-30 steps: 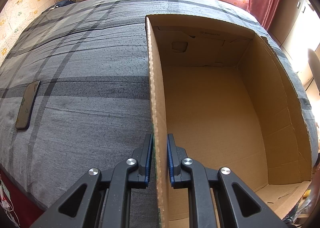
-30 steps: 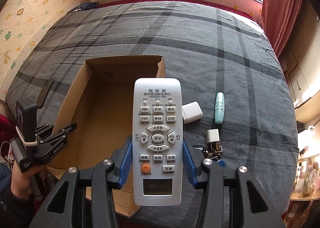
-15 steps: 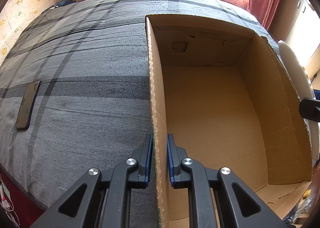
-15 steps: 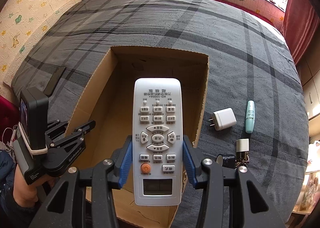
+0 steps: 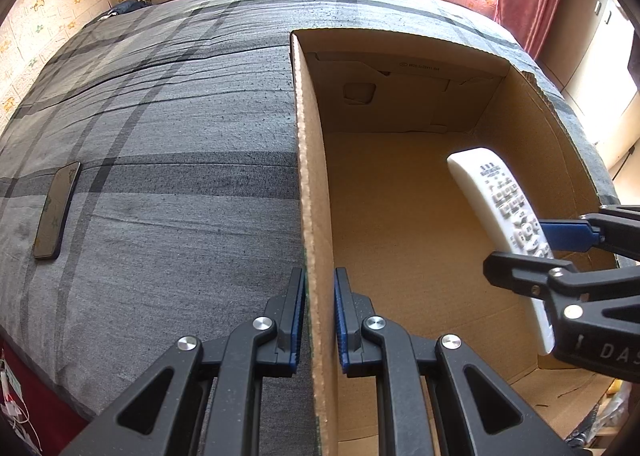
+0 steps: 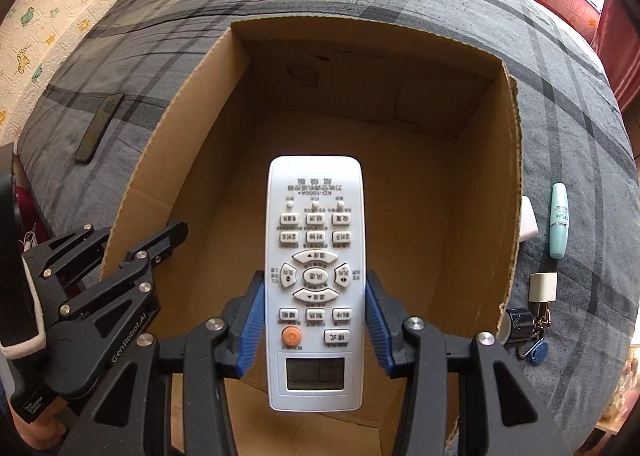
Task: Organize rigid objects
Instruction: 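Lower the remote into the box and open the right gripper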
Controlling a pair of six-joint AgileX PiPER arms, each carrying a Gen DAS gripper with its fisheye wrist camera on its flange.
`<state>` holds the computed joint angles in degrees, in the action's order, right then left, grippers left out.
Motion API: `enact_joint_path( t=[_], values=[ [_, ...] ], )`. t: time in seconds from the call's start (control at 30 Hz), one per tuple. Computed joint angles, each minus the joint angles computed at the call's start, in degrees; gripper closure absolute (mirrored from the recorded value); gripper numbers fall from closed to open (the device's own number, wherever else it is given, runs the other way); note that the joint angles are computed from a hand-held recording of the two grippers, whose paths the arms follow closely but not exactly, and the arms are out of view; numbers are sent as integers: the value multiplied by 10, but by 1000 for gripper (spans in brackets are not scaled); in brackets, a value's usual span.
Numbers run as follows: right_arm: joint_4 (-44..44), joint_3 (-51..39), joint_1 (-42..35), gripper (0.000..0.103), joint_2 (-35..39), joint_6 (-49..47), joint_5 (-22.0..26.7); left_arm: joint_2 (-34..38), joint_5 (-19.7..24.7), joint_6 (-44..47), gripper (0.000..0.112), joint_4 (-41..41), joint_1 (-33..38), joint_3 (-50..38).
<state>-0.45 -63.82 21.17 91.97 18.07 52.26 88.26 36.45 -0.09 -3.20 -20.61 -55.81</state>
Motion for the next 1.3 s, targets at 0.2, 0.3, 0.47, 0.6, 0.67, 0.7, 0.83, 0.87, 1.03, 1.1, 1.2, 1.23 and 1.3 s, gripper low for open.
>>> enact_joint_path(
  t=[0.2, 0.3, 0.47, 0.6, 0.67, 0.7, 0.83, 0.87, 1.03, 1.1, 1.2, 1.23, 1.3],
  values=[
    [33, -6, -13, 54, 44, -19, -5, 0, 0, -4, 97, 6, -1, 0],
    [28, -5, -15, 54, 56, -13, -10, 1, 1, -5, 97, 7, -1, -1],
    [32, -6, -20, 54, 62, -14, -18, 1, 1, -7, 97, 10, -2, -2],
    [18, -3, -6, 54, 61, 6, -23, 1, 2, -10, 97, 10, -4, -2],
    [16, -1, -3, 53, 52, 10, -17, 2, 2, -12, 97, 12, -5, -3],
    [14, 1, -1, 53, 50, 11, -18, 2, 3, -13, 97, 14, -6, -4],
    [-11, 11, 10, 23, 24, 47, -31, 3, 5, -20, 97, 19, -9, -5],
    [6, 14, 6, 20, 18, 35, -35, 3, 5, -20, 97, 18, -9, -6],
    [34, 11, 11, 5, 13, 16, -29, 6, 4, -22, 97, 19, -9, -7],
    [31, 14, 19, 2, 8, 24, -31, 6, 4, -25, 97, 21, -11, -7],
    [14, 12, 31, 2, -5, 42, -28, 7, 4, -26, 97, 22, -11, -7],
    [6, 12, 37, 2, -11, 50, -26, 7, 4, -26, 97, 22, -11, -7],
    [-21, 4, 40, 0, -19, 66, -17, 7, 4, -27, 97, 23, -12, -8]
  ],
)
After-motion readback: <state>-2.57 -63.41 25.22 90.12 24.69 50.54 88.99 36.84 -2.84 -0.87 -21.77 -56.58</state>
